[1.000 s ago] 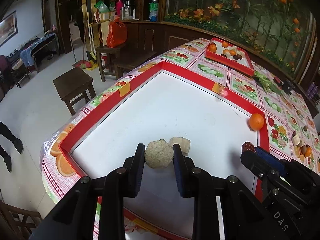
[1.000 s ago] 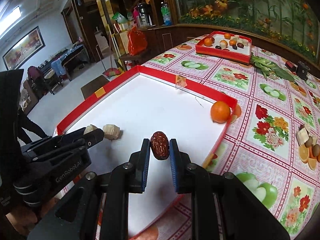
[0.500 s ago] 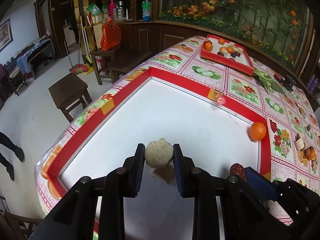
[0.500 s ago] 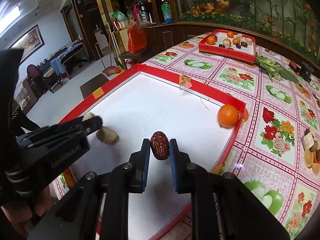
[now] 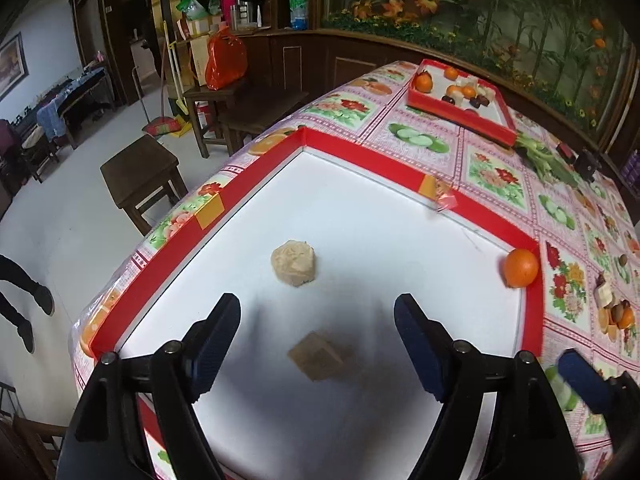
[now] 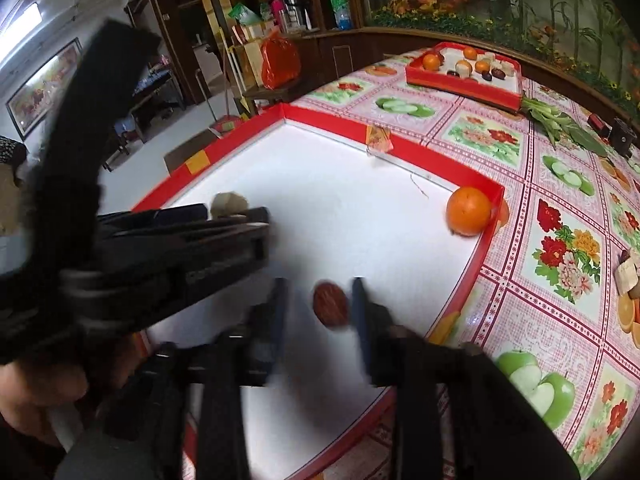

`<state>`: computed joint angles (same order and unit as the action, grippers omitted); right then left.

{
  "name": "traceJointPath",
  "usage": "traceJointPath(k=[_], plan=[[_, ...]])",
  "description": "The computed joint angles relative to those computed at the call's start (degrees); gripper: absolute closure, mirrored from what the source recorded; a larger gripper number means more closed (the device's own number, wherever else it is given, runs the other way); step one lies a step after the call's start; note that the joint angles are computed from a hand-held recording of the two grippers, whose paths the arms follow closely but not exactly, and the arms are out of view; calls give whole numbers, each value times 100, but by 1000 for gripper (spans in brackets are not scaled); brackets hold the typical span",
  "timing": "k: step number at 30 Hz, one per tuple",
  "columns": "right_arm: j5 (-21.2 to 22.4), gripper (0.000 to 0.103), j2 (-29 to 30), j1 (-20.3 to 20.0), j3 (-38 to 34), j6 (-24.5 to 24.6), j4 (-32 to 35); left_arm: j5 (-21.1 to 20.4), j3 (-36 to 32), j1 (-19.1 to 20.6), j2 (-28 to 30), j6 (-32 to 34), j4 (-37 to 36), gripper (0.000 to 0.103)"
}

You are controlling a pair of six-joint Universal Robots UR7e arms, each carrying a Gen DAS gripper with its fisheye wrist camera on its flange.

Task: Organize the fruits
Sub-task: 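Open the left tool to drop the ball while the right tool releases the date, then grasp a beige cylinder with the left tool while the right tool grasps another orange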

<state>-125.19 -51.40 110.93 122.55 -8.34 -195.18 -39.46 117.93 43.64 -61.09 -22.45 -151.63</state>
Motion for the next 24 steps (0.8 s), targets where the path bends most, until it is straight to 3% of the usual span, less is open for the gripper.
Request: traceJointPath(k=[3, 8, 11, 14, 19, 24], plan=[[-38, 52, -143, 80, 169, -129, -295, 45, 174, -215, -30, -70, -331, 24], [-147, 47, -731, 52, 887, -333, -1329, -368, 320, -621, 153, 210, -929, 23], [-527, 34, -1208, -126, 1500, -483, -2344, -827, 230, -863, 475, 526, -1133, 22], [-850, 33, -1791, -533, 2006, -487, -2990, -1226, -7, -1063, 922, 777, -1087, 22], [-960, 33, -2799, -1521, 2400, -356, -2857, -1691, -518, -1182, 1663, 1028, -1066, 22], [-787, 34, -2949, -1983, 2200, -742, -2470, -1743, -910, -1160, 2118, 1058, -999, 22]])
